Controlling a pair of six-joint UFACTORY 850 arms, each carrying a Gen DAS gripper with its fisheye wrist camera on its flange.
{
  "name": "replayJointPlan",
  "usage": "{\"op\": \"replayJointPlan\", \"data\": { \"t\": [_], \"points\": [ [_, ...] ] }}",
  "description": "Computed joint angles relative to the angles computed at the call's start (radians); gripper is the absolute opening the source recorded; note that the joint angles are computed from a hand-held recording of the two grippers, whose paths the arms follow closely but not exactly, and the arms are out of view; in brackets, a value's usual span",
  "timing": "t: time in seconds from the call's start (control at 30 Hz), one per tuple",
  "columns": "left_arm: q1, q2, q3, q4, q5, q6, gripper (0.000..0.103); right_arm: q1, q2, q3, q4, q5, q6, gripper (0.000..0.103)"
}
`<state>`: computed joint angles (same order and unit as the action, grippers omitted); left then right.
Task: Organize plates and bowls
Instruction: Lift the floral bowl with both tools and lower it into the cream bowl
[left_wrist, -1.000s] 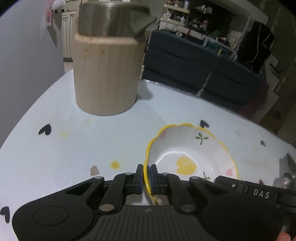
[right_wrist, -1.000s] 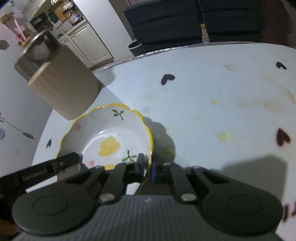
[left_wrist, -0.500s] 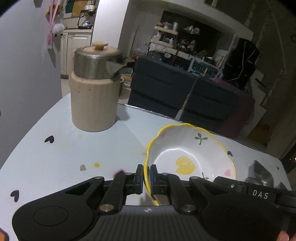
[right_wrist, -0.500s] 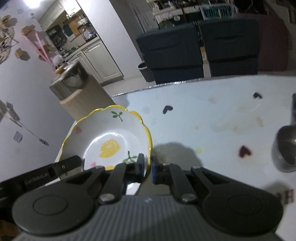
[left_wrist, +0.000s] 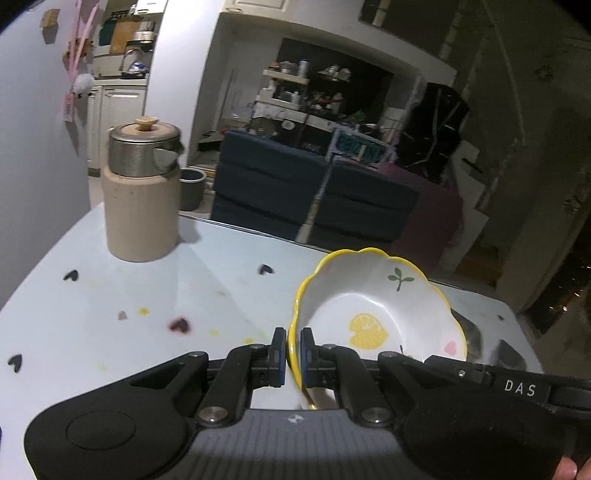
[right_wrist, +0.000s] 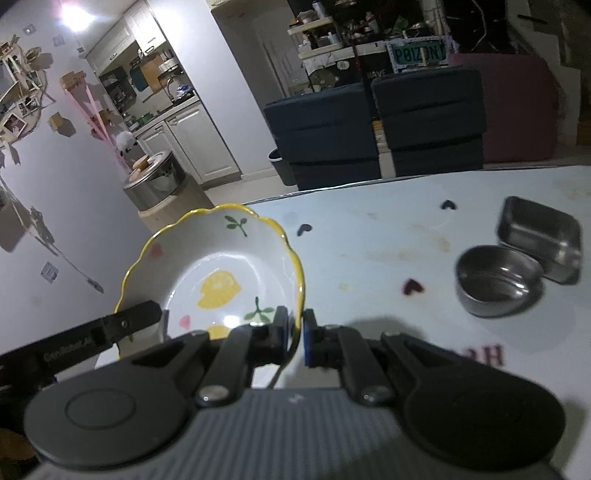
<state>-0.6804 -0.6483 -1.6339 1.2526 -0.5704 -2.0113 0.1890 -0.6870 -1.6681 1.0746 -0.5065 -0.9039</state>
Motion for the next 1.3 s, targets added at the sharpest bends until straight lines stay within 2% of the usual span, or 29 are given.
{"op": "replayJointPlan", "data": {
  "t": [0.13, 0.3, 0.43, 0.5, 0.83, 1.03, 1.3],
  "points": [
    [-0.033, 0.007, 0.008, 0.054, 0.002, -0.023, 0.008, -0.026, 0.08, 0.11, 0.054, 0.021, -0.064, 0.009],
    [-0.062, 0.02, 0.039, 0.112, 0.048, -0.086, 0.008, -0.065, 0.16, 0.219, 0.148, 0.021, -0.175, 0.009],
    [-0.076, 0.011, 0.044, 0.093, 0.087, -0.068, 0.008, -0.103, 0.202, 0.298, 0.233, 0.001, -0.255, 0.009],
    [-0.076, 0.005, 0.047, 0.077, 0.111, -0.057, 0.008, -0.116, 0.204, 0.313, 0.205, -0.013, -0.22, 0.009],
    [-0.067, -0.048, 0.015, -0.162, 0.152, 0.213, 0.008, -0.126, 0.174, 0.331, 0.063, -0.022, -0.112, 0.009],
    [-0.053, -0.06, 0.01, -0.281, 0.147, 0.329, 0.008, -0.105, 0.149, 0.311, -0.05, -0.019, -0.03, 0.009],
    [-0.021, -0.084, -0.001, -0.516, 0.194, 0.513, 0.008, -0.072, 0.131, 0.291, -0.176, 0.016, 0.08, 0.009]
  ]
}}
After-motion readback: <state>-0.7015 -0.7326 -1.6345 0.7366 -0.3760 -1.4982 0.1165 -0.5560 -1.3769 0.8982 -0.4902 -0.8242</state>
